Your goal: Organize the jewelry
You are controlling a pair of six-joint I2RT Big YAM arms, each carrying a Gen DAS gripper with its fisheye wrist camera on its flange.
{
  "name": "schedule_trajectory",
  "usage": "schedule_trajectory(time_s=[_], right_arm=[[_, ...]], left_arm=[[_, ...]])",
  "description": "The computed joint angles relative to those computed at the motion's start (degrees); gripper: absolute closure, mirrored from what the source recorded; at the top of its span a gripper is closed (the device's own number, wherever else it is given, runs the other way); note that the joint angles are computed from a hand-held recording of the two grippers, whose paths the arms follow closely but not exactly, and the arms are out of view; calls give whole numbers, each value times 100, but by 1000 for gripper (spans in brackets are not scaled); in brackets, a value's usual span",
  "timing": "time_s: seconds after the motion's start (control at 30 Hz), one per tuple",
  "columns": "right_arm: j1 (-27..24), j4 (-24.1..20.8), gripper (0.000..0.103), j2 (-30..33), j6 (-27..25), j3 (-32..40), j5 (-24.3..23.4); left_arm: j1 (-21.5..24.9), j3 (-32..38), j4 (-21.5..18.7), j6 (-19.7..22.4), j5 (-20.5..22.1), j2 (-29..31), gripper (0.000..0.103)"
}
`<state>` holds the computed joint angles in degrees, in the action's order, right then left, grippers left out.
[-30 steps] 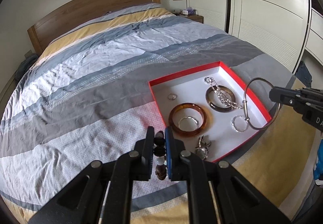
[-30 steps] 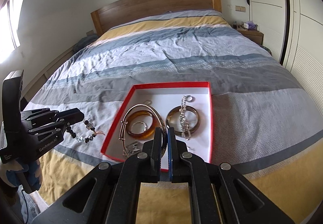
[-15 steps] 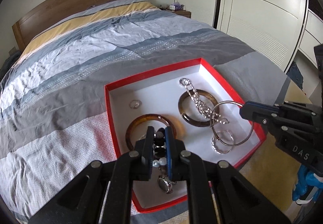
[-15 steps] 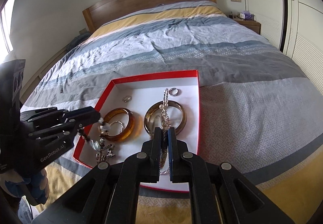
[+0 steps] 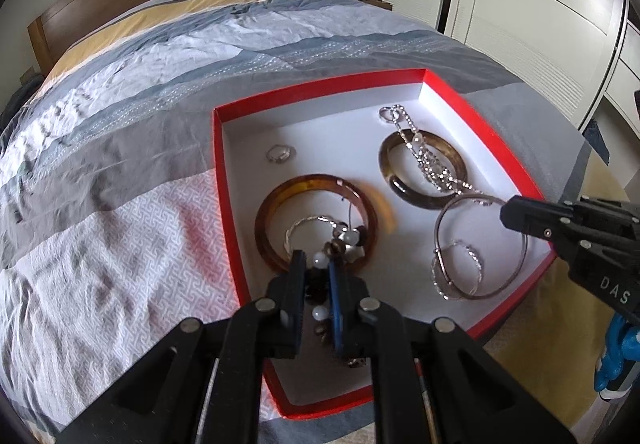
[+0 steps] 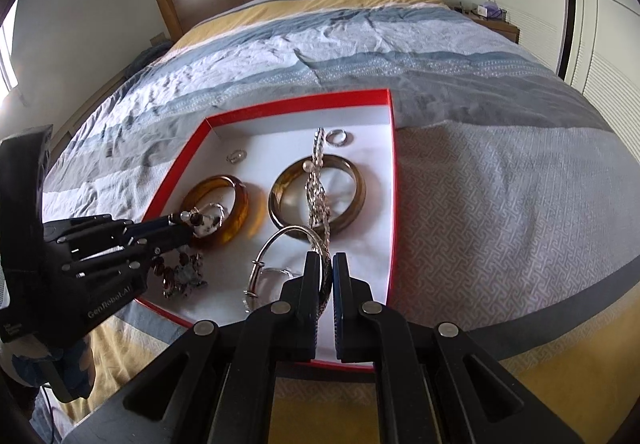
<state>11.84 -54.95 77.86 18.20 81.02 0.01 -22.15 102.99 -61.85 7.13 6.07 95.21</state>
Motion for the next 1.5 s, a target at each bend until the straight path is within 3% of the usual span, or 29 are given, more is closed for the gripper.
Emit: schedule_trajectory(time_s=[0.13, 0.3, 0.4, 0.47, 0.63, 0.73, 1.1, 1.27, 1.5], right_arm=[[25, -108, 96, -9, 33, -17, 85], [70, -218, 85, -80, 16, 9, 181], [126, -262, 70, -202, 34, 14, 330], [145, -329, 69, -262, 57, 70, 398], [316, -591, 61, -437, 177, 250, 645], [542, -784, 53, -548, 315, 379, 768], [1914, -1640, 42, -928, 1209, 812, 1552], [2671, -2130, 42, -1087, 1732, 1011, 2092], [3876, -2865, 40, -1054, 2407, 1495, 2985]], left_arm=[[63, 46, -148, -60, 246, 15, 71], [50, -17, -166, -112, 327, -106, 63], [50, -16, -170, -178, 274, -193, 60], [67, -6, -202, -226, 239, -276, 58], [144, -144, -248, -315, -44, -695, 54], [159, -207, -472, -216, -340, -947, 54], [806, -947, -990, 5, -425, -2562, 54], [1341, -1100, -1251, 116, -175, -3243, 54], [2010, -1237, -1324, 263, 62, -4077, 54]])
